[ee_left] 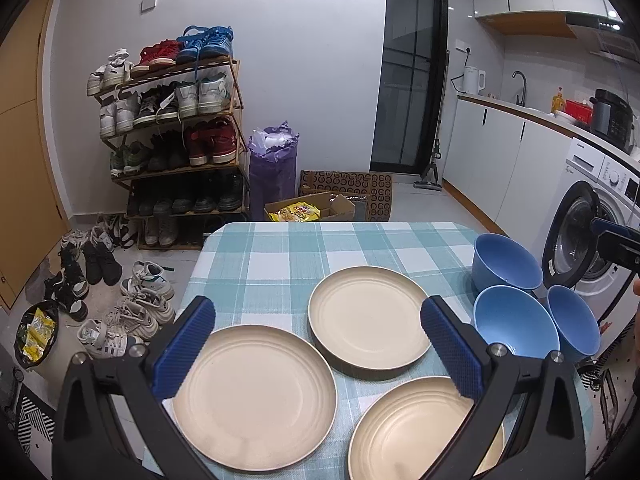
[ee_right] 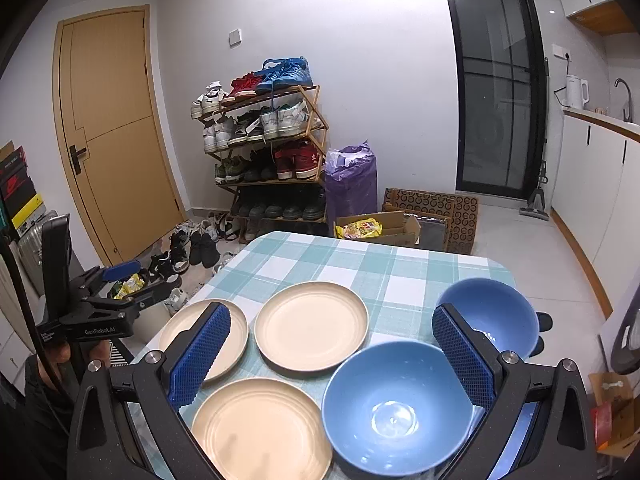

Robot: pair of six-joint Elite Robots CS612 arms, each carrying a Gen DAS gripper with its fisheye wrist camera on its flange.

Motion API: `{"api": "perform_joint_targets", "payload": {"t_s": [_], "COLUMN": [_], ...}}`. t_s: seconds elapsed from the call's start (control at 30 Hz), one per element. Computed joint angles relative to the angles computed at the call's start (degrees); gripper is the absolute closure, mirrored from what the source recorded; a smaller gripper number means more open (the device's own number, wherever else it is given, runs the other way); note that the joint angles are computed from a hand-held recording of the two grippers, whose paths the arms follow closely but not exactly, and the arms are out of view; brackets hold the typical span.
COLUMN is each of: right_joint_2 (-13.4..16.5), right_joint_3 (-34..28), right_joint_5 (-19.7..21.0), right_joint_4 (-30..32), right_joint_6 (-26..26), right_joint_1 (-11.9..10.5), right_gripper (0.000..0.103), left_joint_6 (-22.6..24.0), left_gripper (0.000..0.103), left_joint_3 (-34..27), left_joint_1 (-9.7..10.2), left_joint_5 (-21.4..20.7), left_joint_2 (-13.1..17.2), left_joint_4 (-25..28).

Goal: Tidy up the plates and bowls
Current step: 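Move both grippers forward toward the nearest cream plate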

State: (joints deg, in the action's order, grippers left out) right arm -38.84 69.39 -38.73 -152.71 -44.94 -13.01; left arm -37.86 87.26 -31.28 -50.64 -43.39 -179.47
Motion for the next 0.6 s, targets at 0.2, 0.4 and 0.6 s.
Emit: {"api": "perform_joint_targets", "payload": {"t_s": [0.2, 0.4, 0.6], "right_joint_2": [1.13, 2.39, 3.98], "right_joint_3": [-2.91, -6.06, -9.34], "right_joint_5": [-1.27, -3.21, -5.76], "right_joint_4": [1.64, 5.18, 10.03], "right_joint_6": [0.38, -0.17, -1.99], "right_joint_1": [0.80, 1.72, 2.81], "right_gripper": [0.000, 0.000, 0.000], "left_joint_6": [0.19, 0.49, 0.98], "left_gripper": [0.000, 0.000, 0.000], "left_joint_3": [-1.86, -3.43, -5.23], "left_joint_1": [0.91, 1.63, 2.25], "left_joint_5": [-1.42, -2.58, -3.38], "left_joint_2": [0.78, 1.39, 2.18], "left_joint_4": [1.94, 3.65, 5.82]}}
